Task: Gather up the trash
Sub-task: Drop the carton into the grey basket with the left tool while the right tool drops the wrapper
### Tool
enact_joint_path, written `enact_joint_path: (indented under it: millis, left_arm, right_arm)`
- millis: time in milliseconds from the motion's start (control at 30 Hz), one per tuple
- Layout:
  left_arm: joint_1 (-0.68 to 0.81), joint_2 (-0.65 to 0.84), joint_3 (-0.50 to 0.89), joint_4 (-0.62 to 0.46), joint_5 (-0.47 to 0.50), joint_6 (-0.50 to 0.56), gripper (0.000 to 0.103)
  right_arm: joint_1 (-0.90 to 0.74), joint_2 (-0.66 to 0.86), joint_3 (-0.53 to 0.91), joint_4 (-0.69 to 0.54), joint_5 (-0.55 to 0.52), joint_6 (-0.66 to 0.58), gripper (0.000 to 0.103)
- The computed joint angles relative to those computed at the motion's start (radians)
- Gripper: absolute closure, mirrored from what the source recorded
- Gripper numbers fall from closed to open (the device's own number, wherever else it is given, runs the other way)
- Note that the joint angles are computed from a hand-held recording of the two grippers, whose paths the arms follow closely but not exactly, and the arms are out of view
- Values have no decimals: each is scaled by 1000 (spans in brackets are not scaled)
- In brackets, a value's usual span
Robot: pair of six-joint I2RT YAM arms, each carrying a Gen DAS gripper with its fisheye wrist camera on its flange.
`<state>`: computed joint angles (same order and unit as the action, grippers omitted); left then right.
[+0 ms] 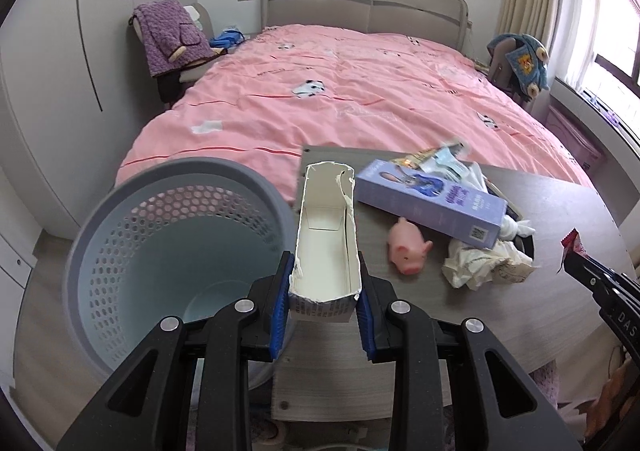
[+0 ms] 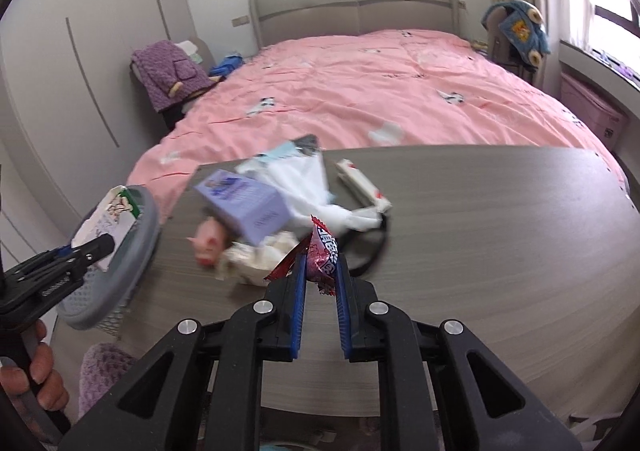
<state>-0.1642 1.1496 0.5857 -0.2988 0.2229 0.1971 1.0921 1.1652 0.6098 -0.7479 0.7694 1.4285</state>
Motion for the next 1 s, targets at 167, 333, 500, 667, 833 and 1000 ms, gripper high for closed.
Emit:
enact_joint_path:
  millis: [167, 333, 500, 667, 833, 1000]
  left_arm:
    - [132, 17, 15, 7, 42, 72, 75]
    - [251, 93, 49, 22, 80, 129, 75]
    - [332, 205, 105, 32, 93, 169, 75]
    - [378, 292, 154, 48, 93, 185, 75]
    - [399, 362, 189, 64, 82, 185, 75]
    - [408, 409, 217, 70, 71, 183, 75]
  right_arm:
    - [-43, 137, 93, 193, -50, -190, 88]
    - [-83, 303, 205, 357, -124, -364, 88]
    - [-127, 448, 313, 460, -211, -487, 88]
    - [-173, 572, 412, 520, -300, -575, 88]
    - [-201, 670, 502, 543, -361, -637, 88]
    - [-224, 736, 561, 552, -406, -674, 88]
